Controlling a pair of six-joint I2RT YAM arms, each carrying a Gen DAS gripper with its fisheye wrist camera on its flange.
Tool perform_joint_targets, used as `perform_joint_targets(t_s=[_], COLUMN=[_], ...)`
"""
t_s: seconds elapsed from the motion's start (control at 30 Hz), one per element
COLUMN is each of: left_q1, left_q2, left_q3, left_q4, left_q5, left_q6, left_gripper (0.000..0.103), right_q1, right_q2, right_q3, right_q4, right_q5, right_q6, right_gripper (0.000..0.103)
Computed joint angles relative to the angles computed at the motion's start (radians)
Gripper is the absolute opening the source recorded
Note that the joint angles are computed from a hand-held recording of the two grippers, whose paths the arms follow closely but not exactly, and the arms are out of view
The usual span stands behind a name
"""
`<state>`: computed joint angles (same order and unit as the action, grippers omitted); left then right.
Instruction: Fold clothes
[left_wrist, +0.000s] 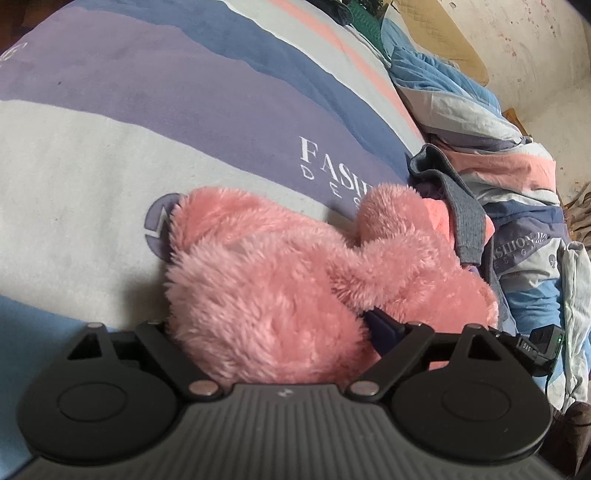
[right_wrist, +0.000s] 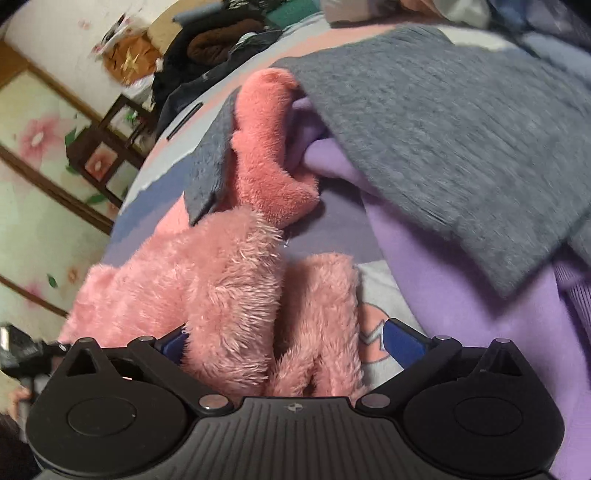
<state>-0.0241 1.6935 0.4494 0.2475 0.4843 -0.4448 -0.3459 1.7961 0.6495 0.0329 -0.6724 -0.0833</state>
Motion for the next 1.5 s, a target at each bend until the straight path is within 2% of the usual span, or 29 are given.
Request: perform_joint_targets(t_s=[0.17,0.23,0.3,0.33,0.37,0.4,0.43,0.47,0.53,0.63,0.73,0.9,1.07,1.17,1.27,1.37,1.5], left_q1=[-0.031,-0.048,-0.046,-0.043,-0.045,-0.047,-0.049,-0.053,-0.079,-0.163,-0.26,-0.505,-0.641,-0.566,-0.397,-0.226,-0.092], left_q2=[0.007,0.009,0.005,0.001,-0.014,-0.028,-0.043,-0.059,-0.105,-0.19,-0.273,-0.32,-0.342,-0.384,-0.355,-0.209,0.051], left_q3=[0.032,0.038,0.024,0.014,0.004,-0.007,-0.017,-0.027,-0.047,-0.051,-0.031,0.131,0.305,0.401,0.534,0.727,1.014], left_q4=[-0.047,-0.049,-0.025,-0.012,-0.008,-0.004,-0.001,0.001,-0.004,-0.057,-0.153,-0.46,-0.713,-0.81,-0.845,-0.839,-0.834], left_q5=[-0.031,-0.05,-0.05,-0.049,-0.054,-0.06,-0.066,-0.071,-0.081,-0.186,-0.34,-0.685,-0.914,-0.947,-0.901,-0.856,-0.843], left_q6=[0.028,0.022,-0.014,-0.036,-0.05,-0.063,-0.077,-0.092,-0.136,-0.187,-0.255,-0.342,-0.425,-0.358,-0.216,-0.024,0.194], left_gripper=[0.094,0.095,0.094,0.092,0.085,0.079,0.063,0.045,0.04,0.037,0.035,0.035,0.035,0.035,0.035,0.035,0.036], right_q1=[0.003,-0.004,-0.001,0.001,-0.003,-0.009,-0.015,-0.021,-0.001,0.043,0.09,0.208,0.305,0.349,0.421,0.483,0.533], right_q2=[0.027,0.054,0.076,0.089,0.085,0.076,0.068,0.059,0.01,-0.103,-0.266,-0.497,-0.522,-0.442,-0.308,-0.117,0.18], right_q3=[0.017,0.065,0.096,0.113,0.107,0.093,0.078,0.064,0.045,0.02,-0.016,-0.007,0.129,0.257,0.392,0.581,0.903], right_q4=[-0.016,-0.116,-0.192,-0.233,-0.229,-0.21,-0.19,-0.17,-0.172,-0.205,-0.235,-0.32,-0.385,-0.376,-0.304,-0.233,-0.212], right_q5=[0.013,-0.057,-0.112,-0.137,-0.149,-0.155,-0.162,-0.168,-0.129,-0.047,0.029,0.158,0.209,0.202,0.207,0.207,0.209], right_q6=[0.023,-0.022,-0.091,-0.129,-0.124,-0.105,-0.086,-0.066,-0.052,-0.028,-0.044,-0.093,-0.068,-0.016,0.072,0.16,0.282], right_gripper=[0.103,0.103,0.089,0.074,0.06,0.053,0.044,0.04,0.036,0.032,0.031,0.031,0.031,0.032,0.032,0.032,0.032])
